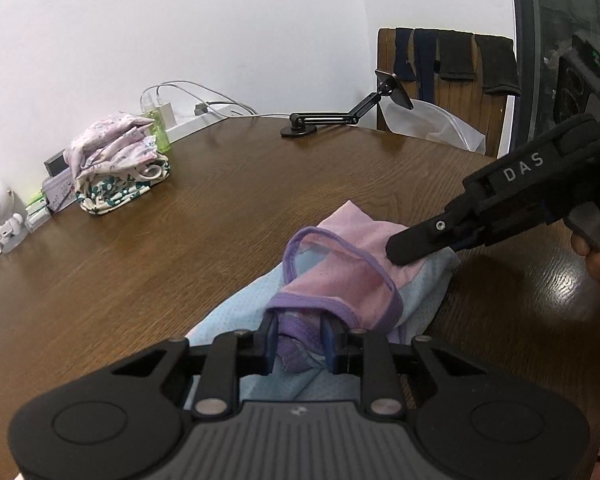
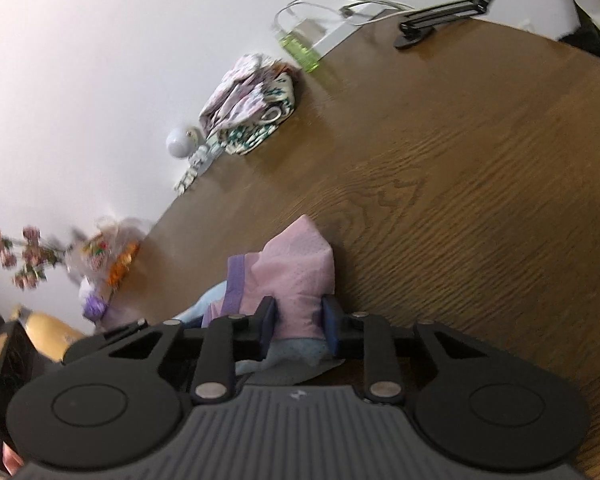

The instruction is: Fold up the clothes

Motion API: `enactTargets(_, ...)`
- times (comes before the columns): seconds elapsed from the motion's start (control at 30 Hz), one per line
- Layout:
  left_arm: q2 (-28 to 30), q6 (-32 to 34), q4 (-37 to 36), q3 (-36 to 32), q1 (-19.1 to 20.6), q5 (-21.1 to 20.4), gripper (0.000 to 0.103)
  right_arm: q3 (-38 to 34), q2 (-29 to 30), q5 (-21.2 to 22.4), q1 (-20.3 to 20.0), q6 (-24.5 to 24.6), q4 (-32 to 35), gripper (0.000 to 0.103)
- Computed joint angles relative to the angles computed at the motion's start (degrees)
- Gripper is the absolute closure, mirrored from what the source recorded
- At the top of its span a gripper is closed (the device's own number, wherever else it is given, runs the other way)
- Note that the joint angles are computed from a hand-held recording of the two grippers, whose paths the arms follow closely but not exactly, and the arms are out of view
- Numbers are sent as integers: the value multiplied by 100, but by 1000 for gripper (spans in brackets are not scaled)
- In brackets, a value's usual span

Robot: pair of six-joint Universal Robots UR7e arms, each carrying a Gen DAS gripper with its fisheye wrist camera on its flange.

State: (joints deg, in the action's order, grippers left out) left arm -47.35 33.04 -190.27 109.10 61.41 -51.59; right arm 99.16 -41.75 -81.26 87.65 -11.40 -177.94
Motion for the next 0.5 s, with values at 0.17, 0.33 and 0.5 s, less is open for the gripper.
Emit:
enactTargets(0.17, -40, -210, -98, 50, 6, -87, 76, -14, -17, -109, 45, -60, 33, 93)
enactTargets(0.33, -287, -33, -571, 381, -94, -297, 59, 20, -227, -546, 219, -695, -37, 96)
enactTargets(0.5, -452, -205, -460, 518, -98, -73, 58, -200, -303, -1931, 723, -2094, -238, 96)
